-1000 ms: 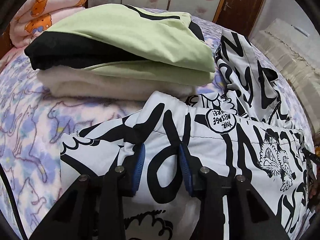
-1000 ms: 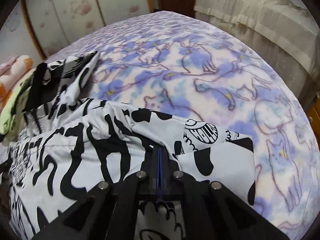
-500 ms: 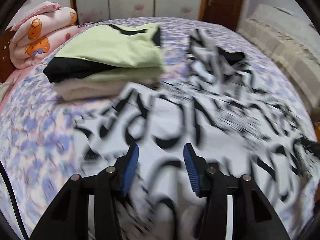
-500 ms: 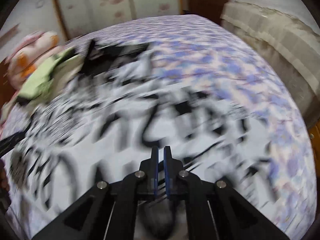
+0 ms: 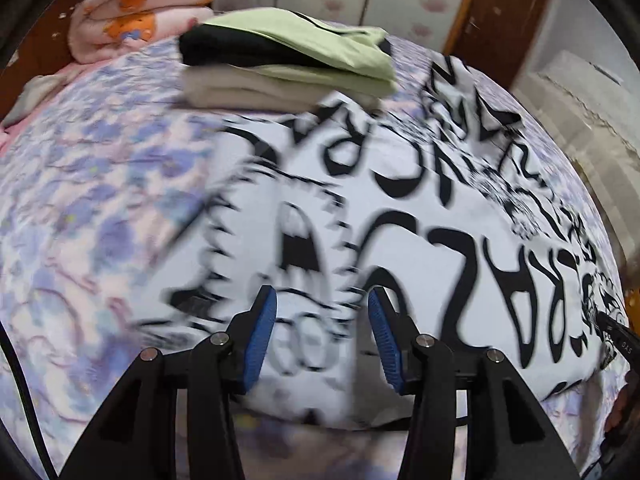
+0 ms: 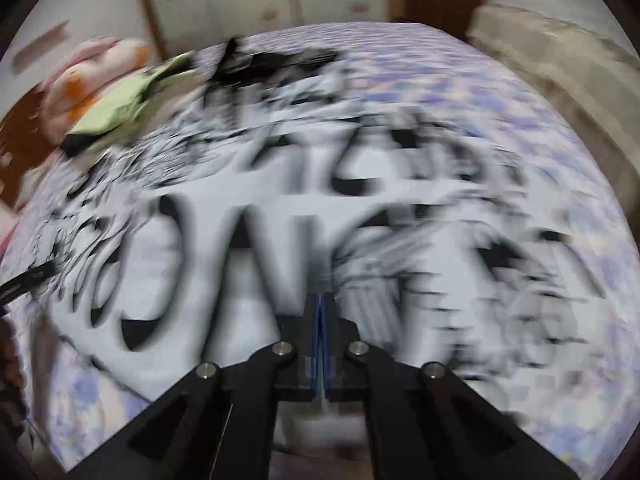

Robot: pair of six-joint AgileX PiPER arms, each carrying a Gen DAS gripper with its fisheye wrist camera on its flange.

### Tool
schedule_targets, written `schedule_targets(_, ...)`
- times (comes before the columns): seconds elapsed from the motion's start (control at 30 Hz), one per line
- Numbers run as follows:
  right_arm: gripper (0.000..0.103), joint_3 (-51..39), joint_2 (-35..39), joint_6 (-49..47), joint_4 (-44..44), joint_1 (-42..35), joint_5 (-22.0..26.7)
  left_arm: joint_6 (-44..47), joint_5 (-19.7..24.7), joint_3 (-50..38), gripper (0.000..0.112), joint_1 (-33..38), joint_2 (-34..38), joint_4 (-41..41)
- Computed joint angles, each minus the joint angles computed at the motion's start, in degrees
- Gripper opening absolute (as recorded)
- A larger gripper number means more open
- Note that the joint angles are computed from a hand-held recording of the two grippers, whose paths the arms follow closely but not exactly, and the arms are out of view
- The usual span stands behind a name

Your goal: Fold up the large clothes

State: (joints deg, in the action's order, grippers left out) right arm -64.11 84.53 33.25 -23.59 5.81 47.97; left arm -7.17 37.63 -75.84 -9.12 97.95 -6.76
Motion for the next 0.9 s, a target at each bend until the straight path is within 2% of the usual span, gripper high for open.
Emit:
schedule_targets(0.03, 0.004, 1.20, -0.84, 1.82, -3.29, -1.22, 1.14, 0.39, 0.08, -0.22, 0.047, 0.75, 0.06, 0.03)
schedule_targets(0.1, 0.001, 4.37, -3.42, 1.82, -3.01, -6.11, -0.27, -0.08, 0.31, -0.12, 0.047, 2.28, -0.31, 1.44)
schedule_targets(0.17, 0.000, 7.31, -7.36, -5.06, 5.54, -13.25, -4.69, 0.06, 0.22, 0.24, 0.047, 3.33, -0.39, 1.29)
schedule_targets(0.2, 0.000, 7.37, -8.06, -7.78, 8.20, -14.99, -4.72, 0.19, 0.34, 0.20, 0.047, 3.74, -0.25, 1.31)
schedule_targets(0.27, 0.000, 6.91, -8.67, -7.30, 6.67, -14.24, -3.06, 0.71, 0.48, 0.00, 0.047, 4.20, 0.15, 1.44)
schedule_targets(0.4, 0.000, 6.02, -6.94, -0.85, 0.38, -10.62, -0.38, -2.69, 0.55, 0.29, 0.047, 2.32, 0.34, 7.01)
schedule_targets(0.63, 0.003, 4.83, -6.37, -3.74, 5.61, -13.28, -0.24, -1.14, 2.45, -1.28, 0.047, 2.84, 1.24, 5.05)
schedule_targets(0.9, 0.004, 0.98, -6.42, -3.52, 6.34, -10.58, 6.62, -4.02, 7.08, -2.84, 0.047, 1.93, -0.52, 7.06)
